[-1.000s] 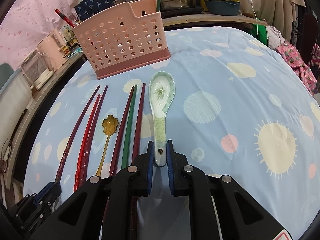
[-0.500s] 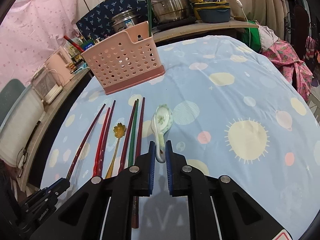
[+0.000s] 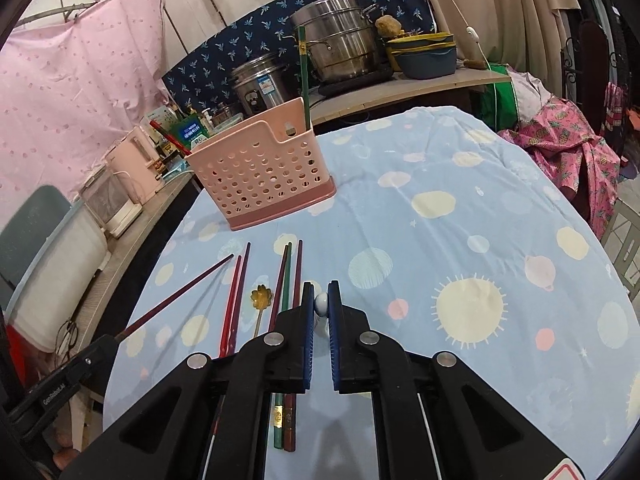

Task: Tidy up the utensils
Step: 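Lift the chopstick and spoon and lower both into the pink basket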

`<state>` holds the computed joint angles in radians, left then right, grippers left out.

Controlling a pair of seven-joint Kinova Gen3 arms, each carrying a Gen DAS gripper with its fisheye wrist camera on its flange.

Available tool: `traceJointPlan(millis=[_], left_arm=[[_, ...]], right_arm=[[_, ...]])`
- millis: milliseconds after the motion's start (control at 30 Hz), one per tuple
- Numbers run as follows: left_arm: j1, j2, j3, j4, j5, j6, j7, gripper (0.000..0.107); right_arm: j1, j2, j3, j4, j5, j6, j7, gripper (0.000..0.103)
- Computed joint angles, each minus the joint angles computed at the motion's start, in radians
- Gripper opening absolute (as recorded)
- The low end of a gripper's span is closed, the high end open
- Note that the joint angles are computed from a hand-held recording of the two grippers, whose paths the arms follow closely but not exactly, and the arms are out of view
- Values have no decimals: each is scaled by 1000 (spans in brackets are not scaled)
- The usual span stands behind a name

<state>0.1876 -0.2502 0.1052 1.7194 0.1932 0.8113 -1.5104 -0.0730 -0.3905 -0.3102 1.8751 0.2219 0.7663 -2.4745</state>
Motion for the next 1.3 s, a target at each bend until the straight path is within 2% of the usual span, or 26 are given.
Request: traceJointPlan(millis=[367, 800, 1133, 1300], left_arm=[[-17, 39, 3, -145, -22, -6, 10, 7], [-15, 193, 13, -443, -34, 19, 25, 7], [32, 320, 35, -695, -151, -52, 114, 7], [89, 401, 17, -813, -260, -90, 182, 7]], right_arm=[[-7, 8, 21, -63, 1, -12, 45, 7], [-44, 129, 161, -240, -93, -84, 213, 7], [-54, 291, 221, -462, -132, -129, 308, 7], [-60, 389, 263, -581, -218, -128, 378, 7]])
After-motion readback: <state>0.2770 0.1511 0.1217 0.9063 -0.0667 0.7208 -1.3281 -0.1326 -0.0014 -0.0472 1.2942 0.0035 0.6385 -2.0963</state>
